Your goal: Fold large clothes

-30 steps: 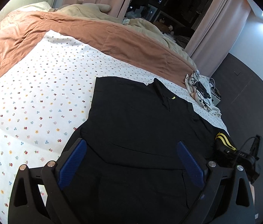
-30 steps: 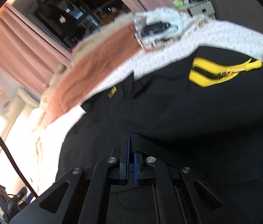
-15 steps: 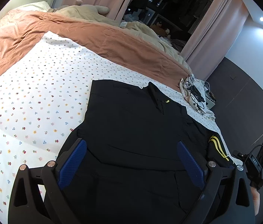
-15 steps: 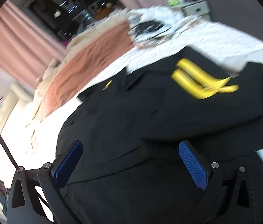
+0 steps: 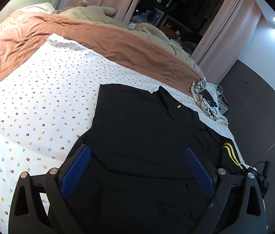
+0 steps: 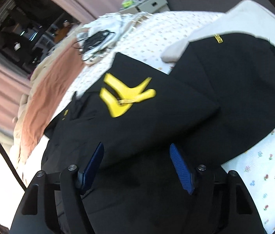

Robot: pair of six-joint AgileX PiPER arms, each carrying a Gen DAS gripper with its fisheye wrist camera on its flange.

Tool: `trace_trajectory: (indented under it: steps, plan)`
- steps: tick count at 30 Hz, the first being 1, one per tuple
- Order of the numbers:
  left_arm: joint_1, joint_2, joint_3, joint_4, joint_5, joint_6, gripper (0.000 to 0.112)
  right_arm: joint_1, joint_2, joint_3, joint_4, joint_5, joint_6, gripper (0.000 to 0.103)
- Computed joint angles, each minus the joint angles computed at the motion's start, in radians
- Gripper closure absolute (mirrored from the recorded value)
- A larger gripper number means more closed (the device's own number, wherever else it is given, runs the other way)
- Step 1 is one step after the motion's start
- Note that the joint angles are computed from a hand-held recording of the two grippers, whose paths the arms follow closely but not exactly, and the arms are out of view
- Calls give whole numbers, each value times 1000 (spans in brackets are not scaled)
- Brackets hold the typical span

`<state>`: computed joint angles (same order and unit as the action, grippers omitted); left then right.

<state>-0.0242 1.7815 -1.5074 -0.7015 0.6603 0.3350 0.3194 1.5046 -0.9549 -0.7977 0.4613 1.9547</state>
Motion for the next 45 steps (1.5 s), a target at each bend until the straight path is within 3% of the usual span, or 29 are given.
trace_trajectory:
  steps: [3, 6, 12, 20, 22, 24, 26, 28, 29, 30, 34, 41, 45]
  plan:
    - [2, 5, -2, -3, 0, -1, 13, 9, 31, -47, -43, 20, 26, 80]
    - [-1, 4, 2, 4, -6, -2, 13, 62, 36, -80, -188, 60, 107, 95]
    - [-1, 4, 3, 6, -7, -4, 13, 175, 68, -200, -276, 152, 85, 98]
    - [15, 12, 2, -2, -9, -3, 13, 240, 211, -429, -223, 170, -75, 98]
    - [17, 18, -3, 3, -8, -9, 13, 236, 244, -465, -214, 140, -101, 98]
    - [19, 22, -7, 7, -6, -11, 13, 214, 255, -459, -187, 75, -129, 94]
    - [16, 24, -7, 13, -8, -15, 13, 183, 298, -492, -60, 6, -250, 93]
    - [13, 26, -8, 13, -7, -15, 13, 170, 301, -468, -10, -70, -301, 68]
    - [11, 27, -12, 17, -5, -19, 13, 166, 301, -460, -5, -96, -310, 35]
    - [9, 27, -13, 18, -5, -19, 13, 168, 294, -456, 1, -98, -318, 15]
    - [7, 19, -8, 13, -6, -12, 13, 166, 210, -371, -83, -84, -220, 15]
    - [-1, 10, -3, 5, -3, 1, 13, 207, 60, -208, -168, 107, -58, 15]
    - [-9, 4, -1, 7, -2, 7, 13, 223, -23, -157, -107, 233, -93, 16]
